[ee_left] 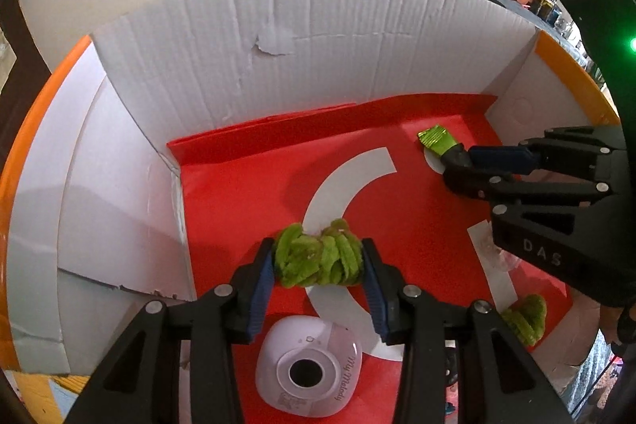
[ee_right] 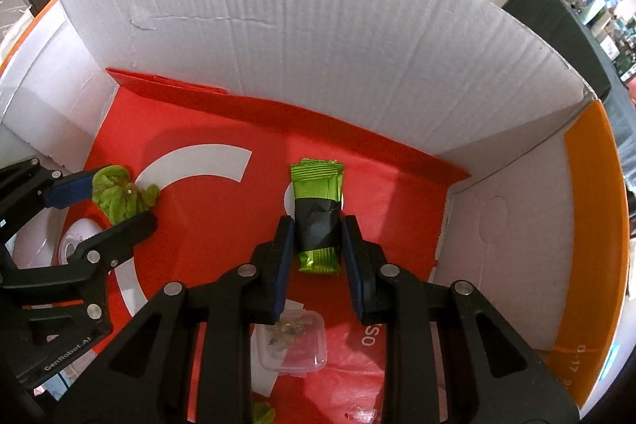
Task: Organize objects
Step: 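Lower both items onto the red floor and open both grippers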
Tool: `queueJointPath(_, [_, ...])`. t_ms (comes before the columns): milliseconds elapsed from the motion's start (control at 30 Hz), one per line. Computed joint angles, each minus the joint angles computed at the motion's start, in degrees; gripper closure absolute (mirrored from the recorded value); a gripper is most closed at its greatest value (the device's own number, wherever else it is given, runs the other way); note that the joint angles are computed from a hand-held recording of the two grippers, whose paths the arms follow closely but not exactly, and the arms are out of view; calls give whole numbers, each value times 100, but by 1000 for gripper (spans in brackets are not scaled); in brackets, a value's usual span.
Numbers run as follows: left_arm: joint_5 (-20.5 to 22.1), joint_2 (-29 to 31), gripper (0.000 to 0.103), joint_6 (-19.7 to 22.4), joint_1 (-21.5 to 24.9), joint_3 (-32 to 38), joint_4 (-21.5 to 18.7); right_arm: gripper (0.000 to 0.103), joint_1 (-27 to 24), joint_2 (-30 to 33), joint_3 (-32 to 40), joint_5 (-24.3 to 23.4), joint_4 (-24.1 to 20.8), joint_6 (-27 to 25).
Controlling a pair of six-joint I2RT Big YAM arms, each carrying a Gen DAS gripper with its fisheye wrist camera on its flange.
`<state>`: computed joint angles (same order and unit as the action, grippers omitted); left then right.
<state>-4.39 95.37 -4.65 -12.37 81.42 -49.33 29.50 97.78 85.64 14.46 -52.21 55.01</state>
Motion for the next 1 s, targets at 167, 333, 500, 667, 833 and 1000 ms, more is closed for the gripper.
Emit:
queueJointPath(167, [4, -28, 59, -3, 12, -20, -8, 80, 41, -63, -92, 18, 15, 21])
queueJointPath(333, [-27, -71, 57, 5, 37, -70, 29, 79, 103, -119, -158, 92, -50, 78])
queueJointPath(500, [-189, -130, 54, -40, -48, -138, 128, 79, 183, -203, -249, 213, -124, 170])
queueJointPath(667, [-308, -232, 49, -2, -100, -226, 228, 38, 264, -333, -411, 333, -60, 236])
queueJointPath(833, [-334, -313, 49, 16, -84, -317, 282, 35, 381, -471, -530, 548, -23, 292])
queueJointPath(1000, [-232, -382, 45, -55, -91, -328, 271, 35, 436, -546, -633, 602, -62, 379])
